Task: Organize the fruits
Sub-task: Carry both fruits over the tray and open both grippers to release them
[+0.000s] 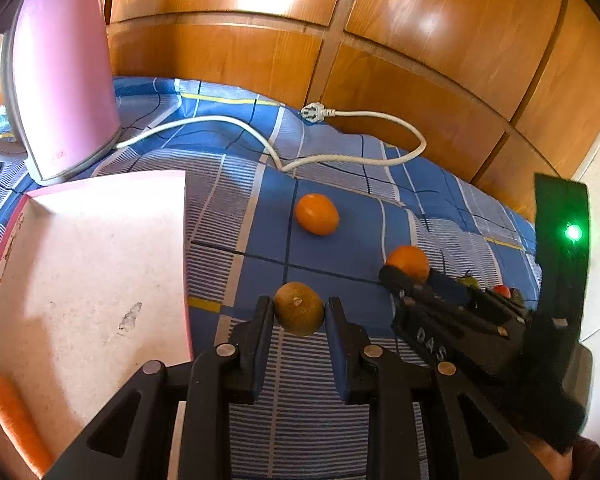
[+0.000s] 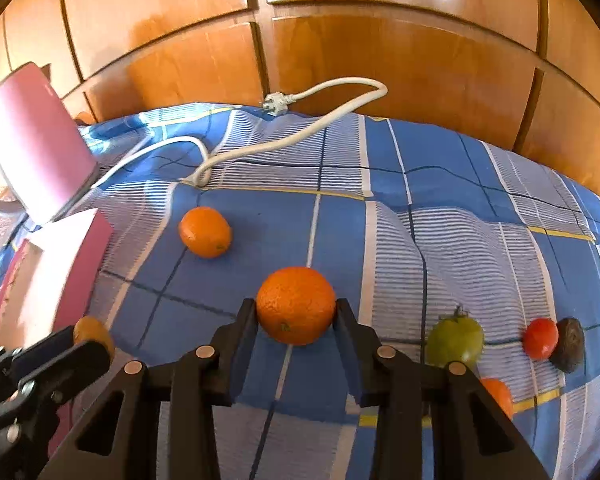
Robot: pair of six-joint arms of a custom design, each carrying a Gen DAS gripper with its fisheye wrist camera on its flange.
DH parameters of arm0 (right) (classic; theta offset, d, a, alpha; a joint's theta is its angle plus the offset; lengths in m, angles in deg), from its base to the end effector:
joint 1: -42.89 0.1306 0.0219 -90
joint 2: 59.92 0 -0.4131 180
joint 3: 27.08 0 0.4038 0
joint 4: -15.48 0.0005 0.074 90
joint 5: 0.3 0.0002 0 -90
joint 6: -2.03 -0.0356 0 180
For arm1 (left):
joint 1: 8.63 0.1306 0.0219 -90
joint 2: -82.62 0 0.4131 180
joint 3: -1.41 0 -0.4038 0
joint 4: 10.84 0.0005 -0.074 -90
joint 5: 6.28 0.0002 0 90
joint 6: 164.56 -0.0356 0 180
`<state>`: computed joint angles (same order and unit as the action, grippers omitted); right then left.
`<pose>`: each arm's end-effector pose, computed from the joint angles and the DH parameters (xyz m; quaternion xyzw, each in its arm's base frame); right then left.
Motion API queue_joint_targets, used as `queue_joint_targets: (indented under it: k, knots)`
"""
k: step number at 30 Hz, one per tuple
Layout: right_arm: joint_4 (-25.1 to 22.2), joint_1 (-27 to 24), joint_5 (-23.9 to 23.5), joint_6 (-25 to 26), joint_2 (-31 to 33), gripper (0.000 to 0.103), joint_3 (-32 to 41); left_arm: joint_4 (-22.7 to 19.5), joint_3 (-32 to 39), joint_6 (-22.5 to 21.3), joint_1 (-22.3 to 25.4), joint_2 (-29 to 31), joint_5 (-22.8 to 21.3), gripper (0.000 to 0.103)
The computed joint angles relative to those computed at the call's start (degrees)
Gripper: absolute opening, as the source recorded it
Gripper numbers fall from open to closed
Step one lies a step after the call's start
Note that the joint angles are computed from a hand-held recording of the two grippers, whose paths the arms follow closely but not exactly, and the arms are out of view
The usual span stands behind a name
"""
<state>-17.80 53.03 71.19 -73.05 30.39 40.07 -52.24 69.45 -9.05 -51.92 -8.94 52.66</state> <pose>0.4458 0.0907 0.2950 -0.2503 0.9124 0.1420 0.2911 0.3313 -0.2876 0.3106 -0.2441 0.9044 -0.0397 0.3478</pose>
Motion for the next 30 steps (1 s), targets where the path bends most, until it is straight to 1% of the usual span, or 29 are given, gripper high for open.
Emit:
queue_joint_targets:
  k: [5,10,14,22,30]
  knots:
    - [-1.8,-0.6,-2.7,1.0,-3.5,0.039,-2.0,-1.4,0.0,1.7,-1.8,-1.3,-1.6,0.026]
    - [-3.2,-0.5,-4.9,1.4,-7.1,0.039,-4.1,-4.4,-0.5,4.9,-4.0,-3.2,-4.0,0.026]
    - [-4.5,-0.3,-6.5,1.1,-9.8,0.039,-5.6,-7.7,-1.0,7.9,-5.8,-4.6,-6.4,0.026]
    - [-6.7,0.8,-8.9,0.8,-14.2,0.039,-7.7,-12.7,-3.6,14.8,-8.7,-8.2,-9.3,0.026]
    - [-8.3,4.3,-10.7,0.8,-17.9,0.039,-9.1,-17.9,-8.1,22.6,-9.5,-13.4,-10.8,0.026]
